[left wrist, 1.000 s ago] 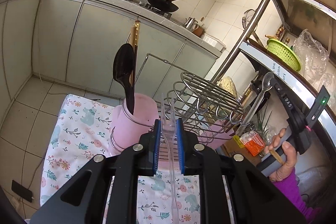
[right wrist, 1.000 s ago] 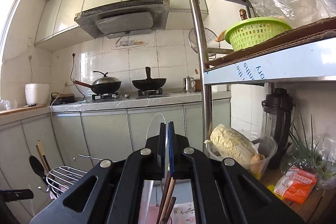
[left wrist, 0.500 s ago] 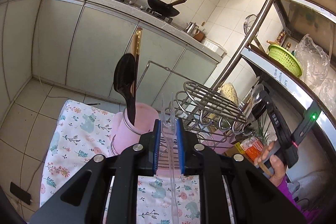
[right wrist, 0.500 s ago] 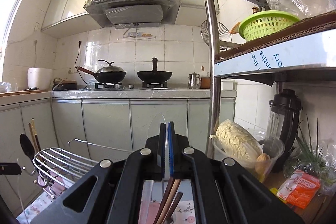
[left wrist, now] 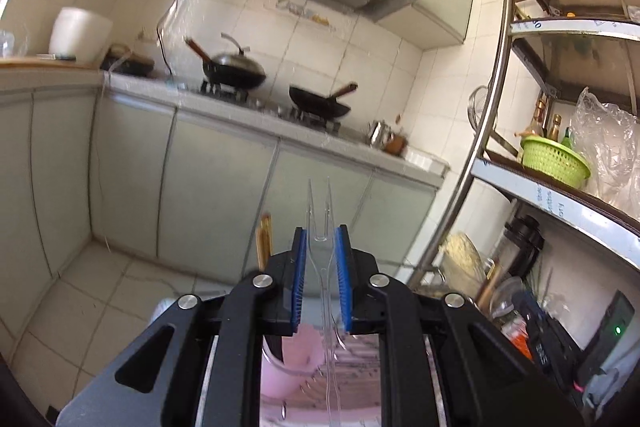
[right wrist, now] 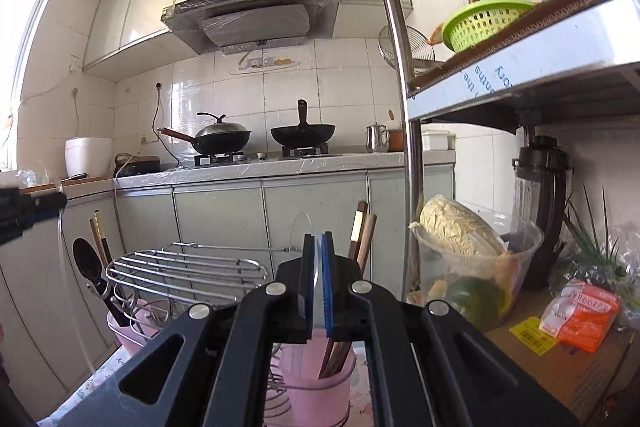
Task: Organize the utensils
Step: 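Lift the clear fork over the pink cup while the right tool carries the clear spoon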
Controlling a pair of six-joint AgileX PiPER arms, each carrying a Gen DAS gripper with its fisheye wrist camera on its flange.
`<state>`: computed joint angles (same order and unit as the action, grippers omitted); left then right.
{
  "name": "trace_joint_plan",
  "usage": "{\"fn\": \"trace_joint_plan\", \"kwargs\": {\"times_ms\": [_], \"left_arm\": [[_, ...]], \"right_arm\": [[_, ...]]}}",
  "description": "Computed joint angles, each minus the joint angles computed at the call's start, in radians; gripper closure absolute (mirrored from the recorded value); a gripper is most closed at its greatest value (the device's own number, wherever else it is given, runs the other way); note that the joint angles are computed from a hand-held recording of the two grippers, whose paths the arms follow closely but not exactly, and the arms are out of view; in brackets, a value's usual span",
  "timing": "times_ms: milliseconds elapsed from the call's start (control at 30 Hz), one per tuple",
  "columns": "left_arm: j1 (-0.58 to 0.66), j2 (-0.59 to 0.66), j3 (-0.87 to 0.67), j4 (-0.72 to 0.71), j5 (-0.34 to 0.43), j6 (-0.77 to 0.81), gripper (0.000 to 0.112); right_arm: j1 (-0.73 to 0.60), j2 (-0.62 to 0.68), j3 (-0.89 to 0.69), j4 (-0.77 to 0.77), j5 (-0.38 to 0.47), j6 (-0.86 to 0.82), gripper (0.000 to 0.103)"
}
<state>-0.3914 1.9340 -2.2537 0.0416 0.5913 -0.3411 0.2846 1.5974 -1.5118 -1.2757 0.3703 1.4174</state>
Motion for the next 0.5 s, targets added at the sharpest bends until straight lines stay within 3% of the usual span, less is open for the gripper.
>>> {"fn": "trace_joint_plan", "kwargs": {"times_ms": [133,333,500], "left_arm": [[-0.042,0.017,-0.011,0.264,-0.074,-0.171,0.098],[-0.082,0.104,-0.11,0.511,-0.071,-0.333,0.098],[-0.111,0.139,-0.102,0.712,-0.094,-0.453,0.098]], "right_arm": [[0.0,-0.01,0.025,-0.006,-0.002,0.013,0.1],[-0.002,-0.018,0.038,-0.014,-0.002,0.017,0.1],[0.01,-0.021,0.065,-0.071,0.012,0.065,0.1]]}}
